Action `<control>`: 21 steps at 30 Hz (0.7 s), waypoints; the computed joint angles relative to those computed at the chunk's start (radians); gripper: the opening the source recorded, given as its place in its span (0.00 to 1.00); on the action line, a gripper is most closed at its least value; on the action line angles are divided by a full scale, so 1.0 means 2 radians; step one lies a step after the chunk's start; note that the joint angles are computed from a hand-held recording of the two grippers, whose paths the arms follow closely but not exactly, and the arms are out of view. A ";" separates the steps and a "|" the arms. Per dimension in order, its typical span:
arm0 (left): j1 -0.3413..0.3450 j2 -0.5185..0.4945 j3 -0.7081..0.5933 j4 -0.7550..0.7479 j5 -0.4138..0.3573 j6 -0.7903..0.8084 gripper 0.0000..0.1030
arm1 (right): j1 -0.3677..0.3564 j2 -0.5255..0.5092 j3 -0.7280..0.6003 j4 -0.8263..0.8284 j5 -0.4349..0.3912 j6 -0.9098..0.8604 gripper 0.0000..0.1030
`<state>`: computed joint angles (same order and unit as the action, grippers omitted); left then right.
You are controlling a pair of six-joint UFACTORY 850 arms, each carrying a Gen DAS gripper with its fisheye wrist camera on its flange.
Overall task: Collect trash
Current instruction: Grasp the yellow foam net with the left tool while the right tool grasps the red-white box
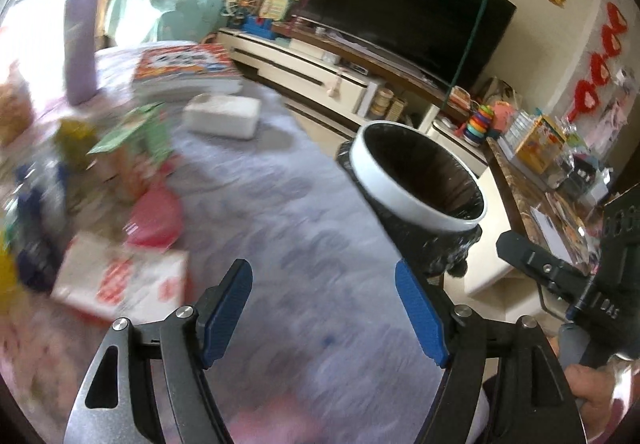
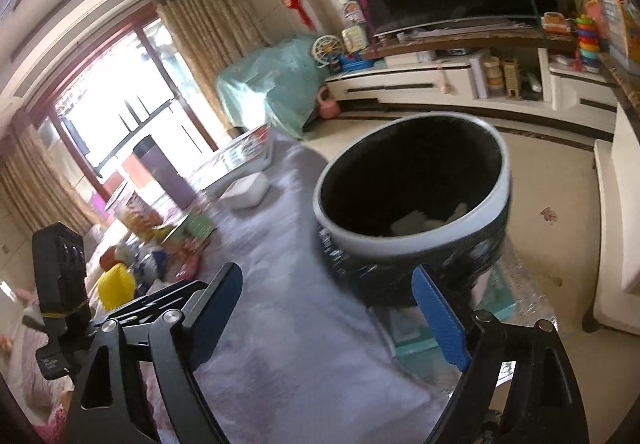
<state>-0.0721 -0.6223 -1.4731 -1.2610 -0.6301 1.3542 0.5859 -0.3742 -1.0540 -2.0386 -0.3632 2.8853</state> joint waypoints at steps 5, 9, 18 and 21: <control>0.033 0.033 0.044 -0.017 -0.001 0.012 0.71 | 0.015 -0.016 -0.011 -0.033 0.010 0.039 0.86; 0.056 0.053 0.071 -0.019 0.008 0.019 0.71 | 0.025 -0.031 -0.027 -0.056 0.024 0.058 0.86; 0.106 0.079 0.104 -0.003 0.016 -0.010 0.71 | 0.042 -0.075 -0.085 -0.110 0.065 0.072 0.86; 0.120 0.082 0.109 0.005 0.019 -0.025 0.71 | 0.047 -0.089 -0.107 -0.123 0.083 0.062 0.86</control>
<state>0.1686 -0.4573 -1.2546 -1.2504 -0.5918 1.3042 0.6792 -0.5522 -1.2677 -2.2848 -0.1979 3.0102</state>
